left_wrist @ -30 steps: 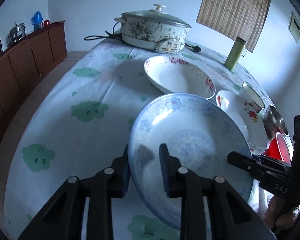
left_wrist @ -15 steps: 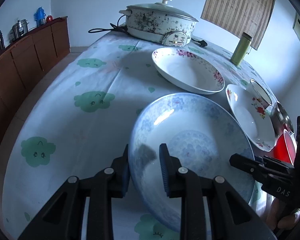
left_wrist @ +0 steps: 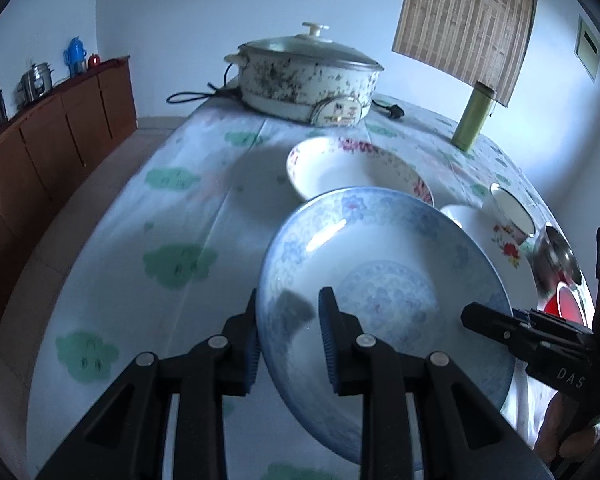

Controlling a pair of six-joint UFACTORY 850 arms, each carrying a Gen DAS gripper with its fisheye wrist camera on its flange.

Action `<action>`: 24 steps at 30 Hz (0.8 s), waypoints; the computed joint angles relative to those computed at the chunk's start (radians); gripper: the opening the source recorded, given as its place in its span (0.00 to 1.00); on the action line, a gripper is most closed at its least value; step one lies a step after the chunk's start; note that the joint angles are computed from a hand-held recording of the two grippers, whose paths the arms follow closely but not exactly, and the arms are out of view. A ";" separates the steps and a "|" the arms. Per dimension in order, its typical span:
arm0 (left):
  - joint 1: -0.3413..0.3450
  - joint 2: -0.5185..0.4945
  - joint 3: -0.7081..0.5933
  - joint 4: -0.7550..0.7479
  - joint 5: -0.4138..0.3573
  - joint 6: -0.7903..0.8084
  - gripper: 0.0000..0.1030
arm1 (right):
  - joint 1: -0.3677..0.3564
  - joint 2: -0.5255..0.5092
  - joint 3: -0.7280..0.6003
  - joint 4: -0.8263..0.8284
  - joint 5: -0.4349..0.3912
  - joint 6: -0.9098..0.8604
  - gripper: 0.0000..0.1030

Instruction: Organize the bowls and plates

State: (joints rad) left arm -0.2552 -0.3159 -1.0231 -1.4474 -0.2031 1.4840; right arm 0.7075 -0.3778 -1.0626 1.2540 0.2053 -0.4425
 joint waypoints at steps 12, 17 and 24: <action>-0.038 -0.197 -0.258 0.273 0.016 -0.301 0.24 | -0.092 -0.076 -0.110 0.216 0.001 -0.196 0.22; -0.054 -0.260 -0.345 0.447 0.028 -0.474 0.24 | -0.117 -0.116 -0.161 0.362 0.015 -0.340 0.23; -0.062 -0.323 -0.428 0.598 0.002 -0.637 0.24 | -0.135 -0.156 -0.219 0.473 0.068 -0.448 0.23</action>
